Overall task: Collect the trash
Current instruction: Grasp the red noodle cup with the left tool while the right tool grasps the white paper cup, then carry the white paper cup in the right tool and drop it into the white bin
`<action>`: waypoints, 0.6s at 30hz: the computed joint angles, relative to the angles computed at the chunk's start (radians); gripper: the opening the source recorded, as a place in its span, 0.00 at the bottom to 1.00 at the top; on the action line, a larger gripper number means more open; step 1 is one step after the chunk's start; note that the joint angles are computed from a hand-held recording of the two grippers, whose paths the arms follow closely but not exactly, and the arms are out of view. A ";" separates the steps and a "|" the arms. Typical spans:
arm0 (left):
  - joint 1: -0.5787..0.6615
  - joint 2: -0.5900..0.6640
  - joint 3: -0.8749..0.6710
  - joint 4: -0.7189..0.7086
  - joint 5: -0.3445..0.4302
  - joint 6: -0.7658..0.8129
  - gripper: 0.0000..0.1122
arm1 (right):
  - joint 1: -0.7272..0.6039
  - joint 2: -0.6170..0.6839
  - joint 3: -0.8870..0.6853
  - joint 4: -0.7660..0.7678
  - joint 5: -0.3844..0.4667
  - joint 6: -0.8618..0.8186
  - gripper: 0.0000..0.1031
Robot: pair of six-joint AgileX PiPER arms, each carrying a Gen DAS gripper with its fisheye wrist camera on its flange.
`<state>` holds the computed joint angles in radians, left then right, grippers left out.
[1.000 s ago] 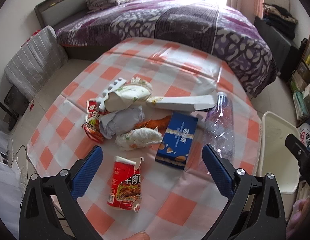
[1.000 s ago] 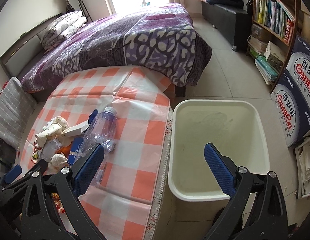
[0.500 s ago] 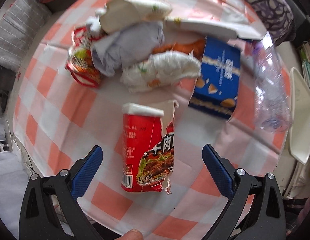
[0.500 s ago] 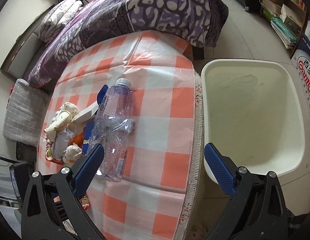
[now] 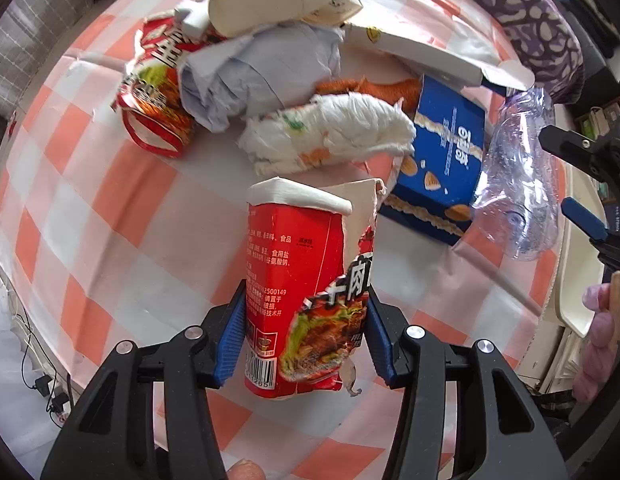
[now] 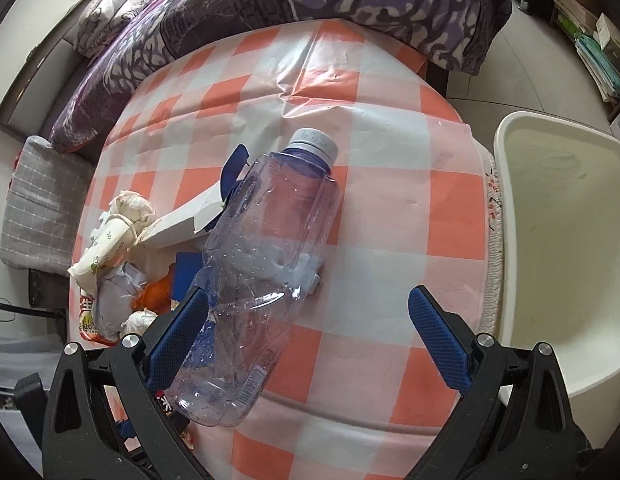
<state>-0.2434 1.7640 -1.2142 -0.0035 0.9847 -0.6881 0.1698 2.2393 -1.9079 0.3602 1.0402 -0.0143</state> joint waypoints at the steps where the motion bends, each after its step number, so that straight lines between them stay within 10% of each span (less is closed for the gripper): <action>1: 0.007 -0.020 0.006 0.004 0.008 0.003 0.46 | -0.001 0.000 -0.003 -0.005 -0.009 0.017 0.93; 10: 0.173 -0.269 0.150 -0.037 -0.048 0.059 0.45 | 0.018 -0.045 -0.006 0.002 -0.125 0.029 0.93; 18: 0.320 -0.439 0.104 0.022 -0.015 -0.010 0.46 | 0.105 0.128 -0.300 0.171 0.100 0.029 0.94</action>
<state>0.0762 1.3250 -1.1101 0.0182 0.9702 -0.6980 0.2747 2.3674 -2.2076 0.5312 1.1399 0.0152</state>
